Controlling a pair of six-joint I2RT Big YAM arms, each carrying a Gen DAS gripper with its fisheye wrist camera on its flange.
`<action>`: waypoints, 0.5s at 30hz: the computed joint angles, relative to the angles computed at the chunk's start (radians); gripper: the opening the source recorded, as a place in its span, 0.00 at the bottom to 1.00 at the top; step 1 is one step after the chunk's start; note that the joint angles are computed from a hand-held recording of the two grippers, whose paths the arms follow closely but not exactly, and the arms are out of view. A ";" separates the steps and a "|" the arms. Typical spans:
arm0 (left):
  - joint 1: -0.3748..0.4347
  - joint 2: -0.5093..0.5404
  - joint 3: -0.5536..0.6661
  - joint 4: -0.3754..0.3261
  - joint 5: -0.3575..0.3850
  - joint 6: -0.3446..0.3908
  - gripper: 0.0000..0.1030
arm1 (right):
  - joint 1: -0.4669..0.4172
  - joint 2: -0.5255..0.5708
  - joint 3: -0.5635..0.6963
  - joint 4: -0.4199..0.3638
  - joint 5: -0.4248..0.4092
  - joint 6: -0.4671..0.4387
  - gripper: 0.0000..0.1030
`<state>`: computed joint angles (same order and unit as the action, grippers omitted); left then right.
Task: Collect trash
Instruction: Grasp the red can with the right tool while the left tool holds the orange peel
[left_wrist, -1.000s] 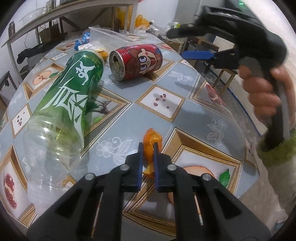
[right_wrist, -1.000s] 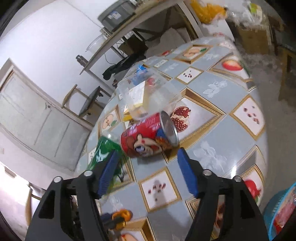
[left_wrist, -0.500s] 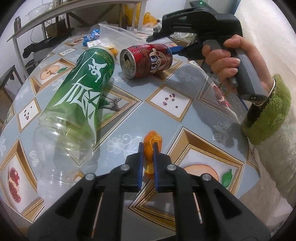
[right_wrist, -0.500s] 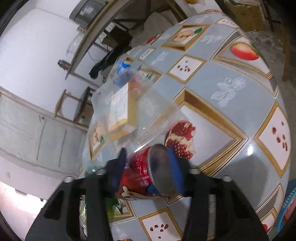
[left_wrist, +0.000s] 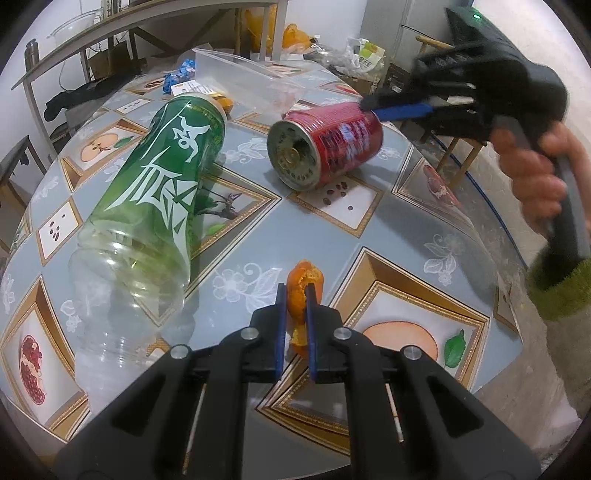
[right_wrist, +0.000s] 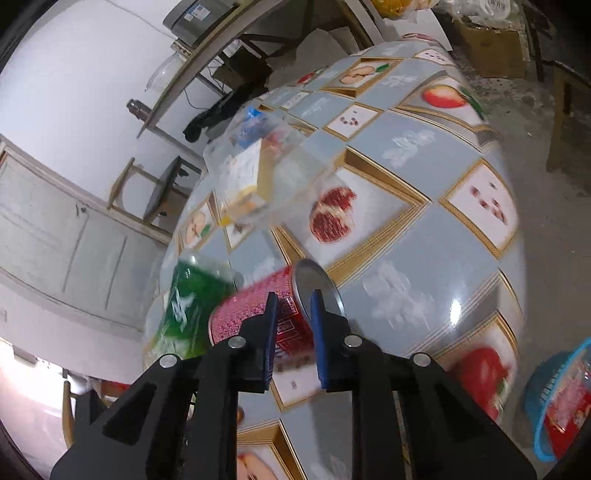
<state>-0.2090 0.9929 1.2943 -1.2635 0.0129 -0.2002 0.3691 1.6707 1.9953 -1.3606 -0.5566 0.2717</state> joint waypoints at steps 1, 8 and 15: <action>-0.002 0.000 0.000 -0.001 0.000 0.001 0.08 | 0.000 -0.010 -0.009 -0.006 0.019 -0.010 0.18; -0.013 -0.001 0.004 -0.002 -0.002 -0.005 0.08 | -0.013 -0.023 -0.012 0.043 0.039 0.032 0.36; -0.029 -0.008 0.008 -0.004 -0.017 -0.014 0.08 | 0.043 0.065 0.083 0.013 0.108 0.005 0.40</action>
<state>-0.2376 0.9852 1.3022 -1.2671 -0.0040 -0.2141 0.4117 1.7354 2.0782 -1.3474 -0.4485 0.2762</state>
